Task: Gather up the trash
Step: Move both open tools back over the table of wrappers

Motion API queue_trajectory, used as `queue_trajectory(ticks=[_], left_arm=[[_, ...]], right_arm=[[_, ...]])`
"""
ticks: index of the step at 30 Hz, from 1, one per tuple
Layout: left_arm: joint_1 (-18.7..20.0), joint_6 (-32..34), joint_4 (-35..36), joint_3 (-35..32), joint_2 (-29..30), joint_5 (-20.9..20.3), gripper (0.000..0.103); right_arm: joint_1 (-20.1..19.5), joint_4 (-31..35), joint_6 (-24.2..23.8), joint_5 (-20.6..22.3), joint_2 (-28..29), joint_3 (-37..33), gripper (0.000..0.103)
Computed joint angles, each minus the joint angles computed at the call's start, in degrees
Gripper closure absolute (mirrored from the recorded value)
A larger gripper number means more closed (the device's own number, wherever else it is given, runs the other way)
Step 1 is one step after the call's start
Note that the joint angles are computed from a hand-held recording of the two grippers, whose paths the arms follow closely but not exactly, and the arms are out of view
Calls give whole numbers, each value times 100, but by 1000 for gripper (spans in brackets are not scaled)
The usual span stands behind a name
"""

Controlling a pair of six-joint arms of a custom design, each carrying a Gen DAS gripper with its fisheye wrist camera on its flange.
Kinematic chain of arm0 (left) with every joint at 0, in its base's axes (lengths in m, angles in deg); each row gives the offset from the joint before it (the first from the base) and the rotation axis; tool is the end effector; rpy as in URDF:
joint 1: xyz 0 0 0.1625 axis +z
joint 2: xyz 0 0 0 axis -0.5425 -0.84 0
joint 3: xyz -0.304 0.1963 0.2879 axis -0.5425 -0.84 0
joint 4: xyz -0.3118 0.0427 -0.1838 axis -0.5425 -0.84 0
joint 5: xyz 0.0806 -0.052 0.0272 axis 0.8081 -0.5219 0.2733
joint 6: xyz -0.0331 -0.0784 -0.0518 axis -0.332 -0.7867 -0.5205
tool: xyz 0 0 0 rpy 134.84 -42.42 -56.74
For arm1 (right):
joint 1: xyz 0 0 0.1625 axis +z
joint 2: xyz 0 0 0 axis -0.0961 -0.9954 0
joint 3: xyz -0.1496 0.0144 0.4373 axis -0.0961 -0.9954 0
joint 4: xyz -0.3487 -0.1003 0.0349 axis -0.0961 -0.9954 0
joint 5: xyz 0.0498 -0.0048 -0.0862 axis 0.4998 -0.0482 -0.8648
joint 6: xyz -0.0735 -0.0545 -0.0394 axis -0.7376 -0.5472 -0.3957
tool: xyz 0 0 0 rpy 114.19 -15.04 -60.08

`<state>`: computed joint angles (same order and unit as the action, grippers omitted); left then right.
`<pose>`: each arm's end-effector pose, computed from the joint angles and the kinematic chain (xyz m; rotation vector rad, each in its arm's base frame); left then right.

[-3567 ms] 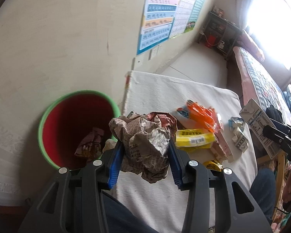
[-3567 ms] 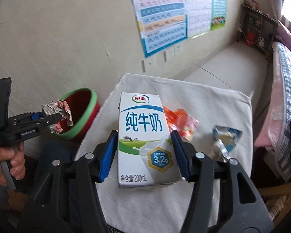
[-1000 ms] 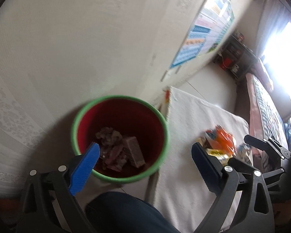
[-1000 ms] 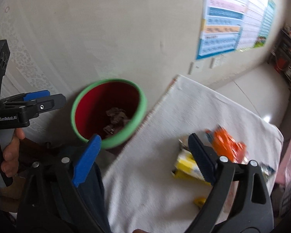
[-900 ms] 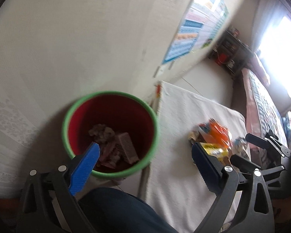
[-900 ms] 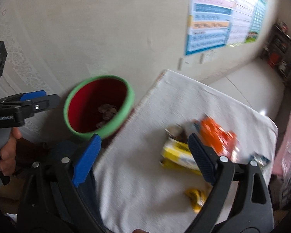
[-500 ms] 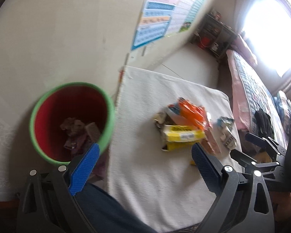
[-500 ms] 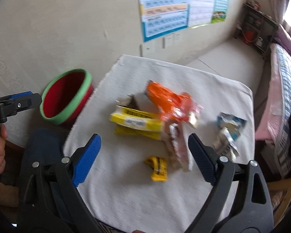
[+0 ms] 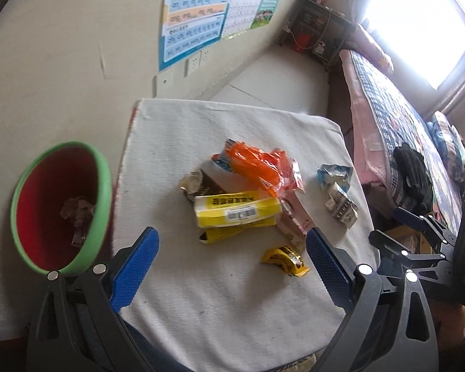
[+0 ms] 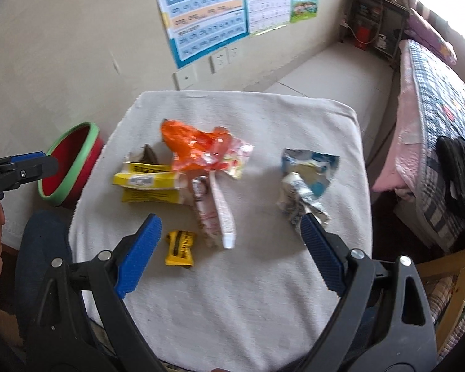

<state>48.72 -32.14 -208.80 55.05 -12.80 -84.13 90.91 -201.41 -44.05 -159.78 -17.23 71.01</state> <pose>-0.3558 -0.3043 0.0790 -0.0858 2.4517 -0.7507 0.0727 -0.3808 0.3349 0.8636 -2.4861 0.3984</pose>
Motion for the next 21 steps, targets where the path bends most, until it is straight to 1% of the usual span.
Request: queue_trajectory(ticks=[5, 9, 16, 19, 21], left_arm=[[186, 356, -105, -251, 280, -126, 11], [308, 556, -81, -413, 453, -233, 11], [477, 635, -70, -475, 592, -281, 11], [557, 624, -32, -470, 649, -274, 11], [620, 674, -156, -426, 713, -338, 11]], right_arm=[[-322, 40, -75, 69, 12, -108, 13], [-526, 39, -60, 65, 153, -179, 13], [-527, 30, -61, 50, 302, -272, 14], [-594, 2, -59, 8, 306, -373, 13], [-676, -47, -89, -57, 335, -436, 13]])
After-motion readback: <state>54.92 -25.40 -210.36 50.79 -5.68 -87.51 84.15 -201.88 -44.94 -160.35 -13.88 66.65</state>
